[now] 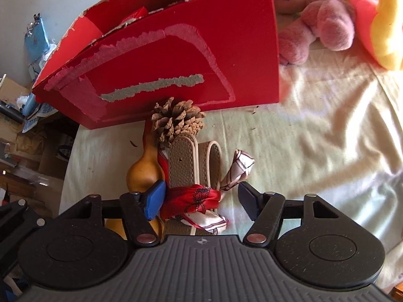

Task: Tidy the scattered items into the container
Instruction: 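Grasp the beige strap with red ribbon in the right gripper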

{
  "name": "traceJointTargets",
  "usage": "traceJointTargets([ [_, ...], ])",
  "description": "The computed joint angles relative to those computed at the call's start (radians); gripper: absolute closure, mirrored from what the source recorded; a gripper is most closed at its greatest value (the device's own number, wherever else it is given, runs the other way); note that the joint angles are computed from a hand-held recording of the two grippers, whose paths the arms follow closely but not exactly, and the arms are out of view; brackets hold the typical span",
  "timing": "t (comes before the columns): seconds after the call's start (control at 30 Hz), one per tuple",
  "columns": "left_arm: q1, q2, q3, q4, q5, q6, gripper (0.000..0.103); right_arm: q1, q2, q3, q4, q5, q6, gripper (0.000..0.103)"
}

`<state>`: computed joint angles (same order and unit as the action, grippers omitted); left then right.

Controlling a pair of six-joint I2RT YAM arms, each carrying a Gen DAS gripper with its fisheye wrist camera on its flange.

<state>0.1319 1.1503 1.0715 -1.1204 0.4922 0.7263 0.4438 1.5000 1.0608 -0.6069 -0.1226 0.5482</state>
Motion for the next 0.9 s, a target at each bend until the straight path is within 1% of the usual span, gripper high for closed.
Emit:
traceJointTargets([
  [0.03, -0.013, -0.002, -0.003, 0.006, -0.013, -0.017, 0.036, -0.009, 0.011, 0.005, 0.005, -0.018, -0.011, 0.044],
  [0.07, -0.026, -0.004, -0.005, 0.014, -0.026, -0.036, 0.036, -0.017, 0.025, 0.019, -0.002, -0.032, -0.033, 0.050],
  [0.23, -0.104, 0.009, -0.009, 0.062, -0.082, -0.183, 0.036, -0.103, 0.070, 0.071, -0.057, -0.150, -0.104, 0.054],
  [0.33, -0.170, 0.032, -0.008, 0.089, -0.114, -0.285, 0.036, -0.155, 0.084, 0.104, -0.100, -0.167, -0.163, 0.056],
  [0.43, -0.248, 0.044, -0.020, 0.135, -0.146, -0.378, 0.036, -0.201, 0.104, 0.123, -0.127, -0.195, -0.216, 0.056],
  [0.6, -0.366, 0.088, -0.042, 0.220, -0.220, -0.526, 0.036, -0.259, 0.139, 0.143, -0.148, -0.262, -0.293, 0.054],
  [0.7, -0.417, 0.121, -0.053, 0.263, -0.258, -0.597, 0.036, -0.277, 0.156, 0.160, -0.169, -0.284, -0.373, 0.047],
  [0.73, -0.433, 0.134, -0.058, 0.271, -0.277, -0.616, 0.038, -0.281, 0.158, 0.163, -0.174, -0.284, -0.399, 0.043],
  [0.77, -0.448, 0.146, -0.063, 0.278, -0.294, -0.633, 0.042, -0.284, 0.159, 0.161, -0.174, -0.288, -0.416, 0.042],
  [0.8, -0.463, 0.160, -0.068, 0.284, -0.311, -0.651, 0.052, -0.284, 0.166, 0.160, -0.173, -0.295, -0.425, 0.042],
  [0.9, -0.511, 0.158, -0.090, 0.307, -0.377, -0.695, 0.060, -0.279, 0.184, 0.158, -0.171, -0.315, -0.453, 0.042],
])
